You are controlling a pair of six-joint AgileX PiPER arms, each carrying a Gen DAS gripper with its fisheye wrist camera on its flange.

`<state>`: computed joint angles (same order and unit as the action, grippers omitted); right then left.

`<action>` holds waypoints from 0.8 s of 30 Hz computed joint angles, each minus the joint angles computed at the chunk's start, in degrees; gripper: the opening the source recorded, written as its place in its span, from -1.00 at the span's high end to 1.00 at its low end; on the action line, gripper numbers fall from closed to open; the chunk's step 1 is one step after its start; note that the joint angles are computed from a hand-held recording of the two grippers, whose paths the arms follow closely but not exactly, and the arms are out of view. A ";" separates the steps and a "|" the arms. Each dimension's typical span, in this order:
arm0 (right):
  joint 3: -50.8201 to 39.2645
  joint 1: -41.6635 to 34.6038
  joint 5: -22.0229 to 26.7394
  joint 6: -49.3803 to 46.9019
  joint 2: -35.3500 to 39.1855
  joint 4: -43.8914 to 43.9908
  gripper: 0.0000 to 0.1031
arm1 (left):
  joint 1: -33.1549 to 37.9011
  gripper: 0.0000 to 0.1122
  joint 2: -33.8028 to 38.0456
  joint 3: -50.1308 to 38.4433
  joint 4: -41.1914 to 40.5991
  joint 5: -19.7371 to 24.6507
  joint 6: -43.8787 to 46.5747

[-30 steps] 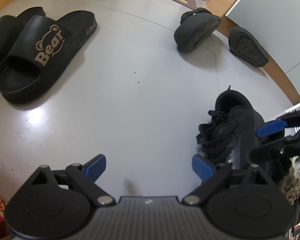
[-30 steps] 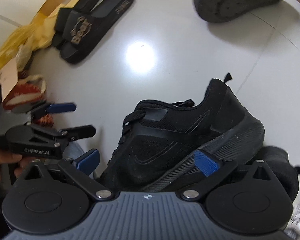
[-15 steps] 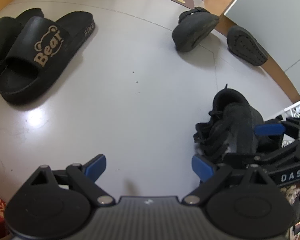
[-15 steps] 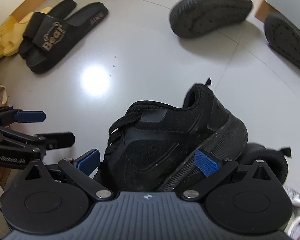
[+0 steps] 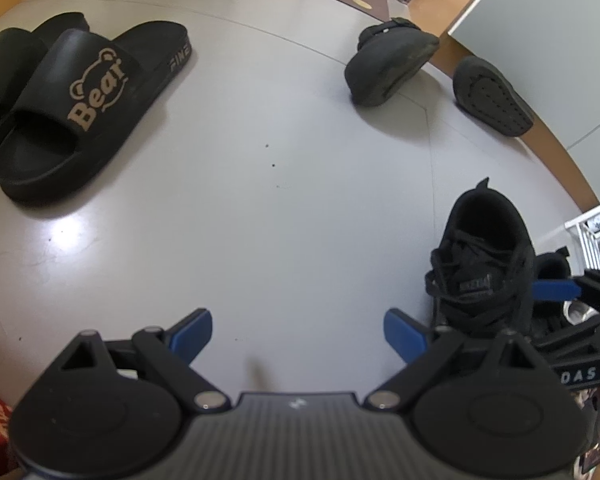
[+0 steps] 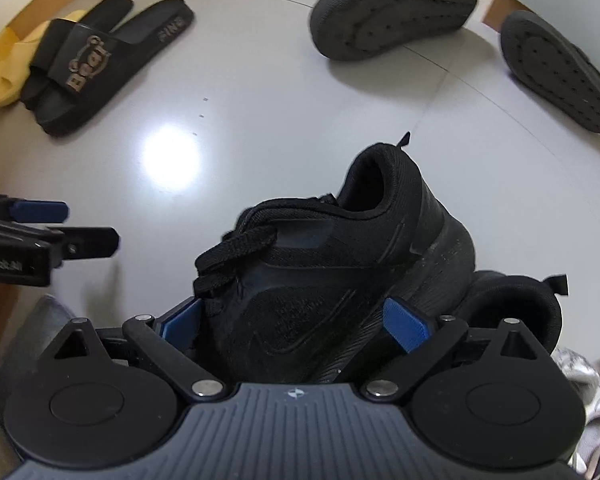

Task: Organize scattered shoes
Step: 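Lower the ZOOM sneaker beside the black sneaker with the right tool, then push the black sneaker pair together into line with the right tool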

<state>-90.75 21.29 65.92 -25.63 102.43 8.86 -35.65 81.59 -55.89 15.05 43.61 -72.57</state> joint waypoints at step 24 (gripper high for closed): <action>-7.46 -9.69 1.56 6.56 8.36 14.23 0.13 | 2.49 -0.68 1.66 -3.49 -2.70 3.13 4.97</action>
